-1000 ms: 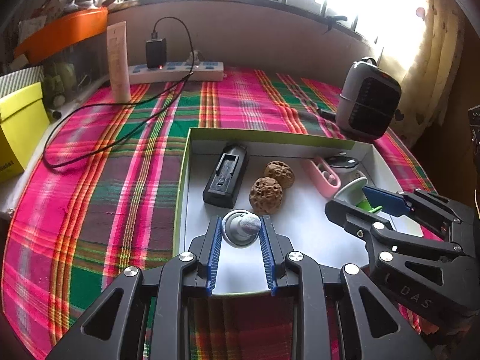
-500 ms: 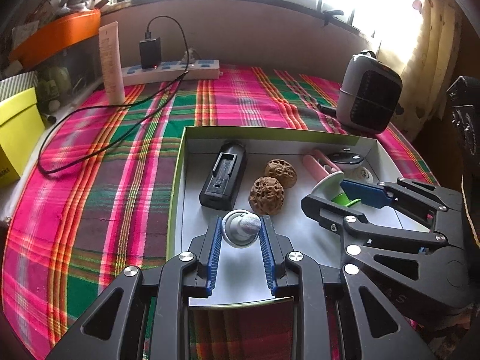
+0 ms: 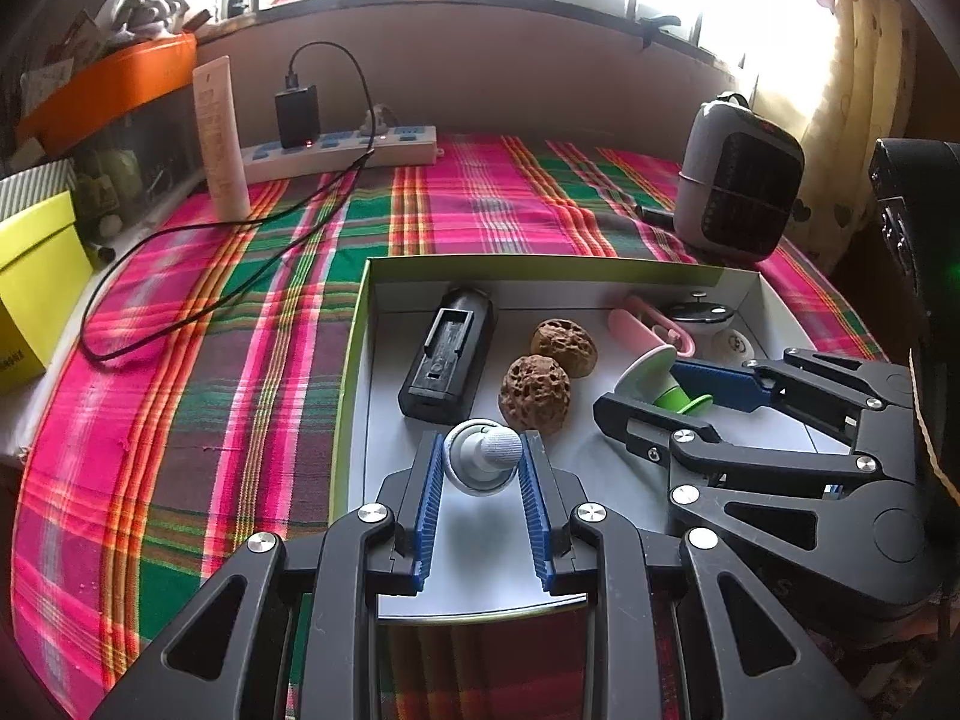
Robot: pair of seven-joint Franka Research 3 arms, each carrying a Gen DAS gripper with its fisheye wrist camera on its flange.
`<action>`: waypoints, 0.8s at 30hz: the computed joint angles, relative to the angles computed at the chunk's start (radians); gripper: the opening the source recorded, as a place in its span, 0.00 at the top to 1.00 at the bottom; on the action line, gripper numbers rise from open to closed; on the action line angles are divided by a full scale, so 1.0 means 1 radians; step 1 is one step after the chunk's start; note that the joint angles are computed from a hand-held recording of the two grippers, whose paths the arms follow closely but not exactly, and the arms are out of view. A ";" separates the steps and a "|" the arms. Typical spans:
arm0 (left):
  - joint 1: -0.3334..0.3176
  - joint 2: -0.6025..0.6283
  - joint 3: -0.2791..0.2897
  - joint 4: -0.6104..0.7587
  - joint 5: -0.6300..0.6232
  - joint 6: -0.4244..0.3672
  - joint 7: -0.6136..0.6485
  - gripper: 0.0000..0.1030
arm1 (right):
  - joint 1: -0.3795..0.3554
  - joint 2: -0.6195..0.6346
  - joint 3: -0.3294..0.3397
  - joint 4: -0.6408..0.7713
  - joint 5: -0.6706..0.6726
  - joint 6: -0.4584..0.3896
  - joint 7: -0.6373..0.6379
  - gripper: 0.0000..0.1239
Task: Organize objects
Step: 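Carry the white knob and green spool over the tray with both grippers, then lower the white knob and green spool into the tray and open both grippers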
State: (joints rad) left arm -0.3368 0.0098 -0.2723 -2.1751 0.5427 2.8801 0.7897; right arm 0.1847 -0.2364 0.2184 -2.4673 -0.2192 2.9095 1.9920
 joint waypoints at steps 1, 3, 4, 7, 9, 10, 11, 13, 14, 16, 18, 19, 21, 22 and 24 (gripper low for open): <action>0.000 0.000 0.000 0.000 0.002 0.001 -0.003 0.77 | 0.000 0.000 0.000 0.000 0.000 0.000 0.000 0.68; 0.000 0.000 0.000 0.000 0.005 0.000 -0.004 0.77 | -0.001 0.000 0.001 0.001 -0.002 -0.002 0.003 0.68; 0.000 0.000 0.000 0.000 0.003 0.000 -0.004 0.77 | -0.001 0.000 0.001 0.001 -0.002 -0.002 0.003 0.68; -0.001 0.000 0.000 0.001 0.003 -0.001 -0.003 0.77 | 0.000 0.001 -0.001 0.002 -0.002 -0.002 0.002 0.68; -0.001 0.000 0.000 0.001 0.003 0.000 -0.003 0.77 | 0.001 0.001 -0.002 0.002 -0.001 -0.001 0.000 0.68; -0.001 0.000 0.000 0.001 0.001 -0.001 -0.003 0.77 | 0.003 0.001 -0.003 0.002 0.000 -0.001 -0.002 0.68; -0.001 0.000 0.000 0.001 0.003 0.000 -0.005 0.77 | 0.003 0.001 -0.004 0.002 0.002 -0.001 -0.004 0.68; -0.001 0.001 0.000 0.002 0.004 -0.002 -0.004 0.77 | 0.001 0.001 -0.003 0.001 -0.001 0.000 -0.003 0.68; -0.001 0.000 0.000 0.002 0.005 -0.002 -0.006 0.76 | 0.002 0.001 -0.004 0.000 0.001 0.002 -0.006 0.68; -0.001 0.001 0.000 0.002 0.001 0.000 -0.002 0.76 | 0.002 0.000 -0.004 -0.001 0.003 0.002 -0.005 0.68; -0.001 0.000 0.000 0.000 -0.001 0.002 -0.003 0.75 | 0.001 -0.001 -0.002 -0.001 0.004 0.001 -0.004 0.67; -0.001 0.001 0.000 0.000 0.002 0.002 -0.007 0.75 | 0.001 -0.002 -0.001 -0.001 0.004 0.001 -0.004 0.67; 0.001 -0.001 0.002 -0.004 -0.001 0.008 -0.009 0.75 | 0.002 -0.002 -0.001 -0.002 0.005 0.000 -0.005 0.65; 0.002 -0.003 0.002 -0.008 -0.017 0.015 0.003 0.75 | 0.001 -0.002 0.000 -0.001 0.004 0.000 -0.003 0.65; 0.003 -0.007 0.002 -0.012 -0.018 0.016 0.001 0.75 | -0.001 -0.004 0.002 -0.003 0.002 -0.001 0.002 0.65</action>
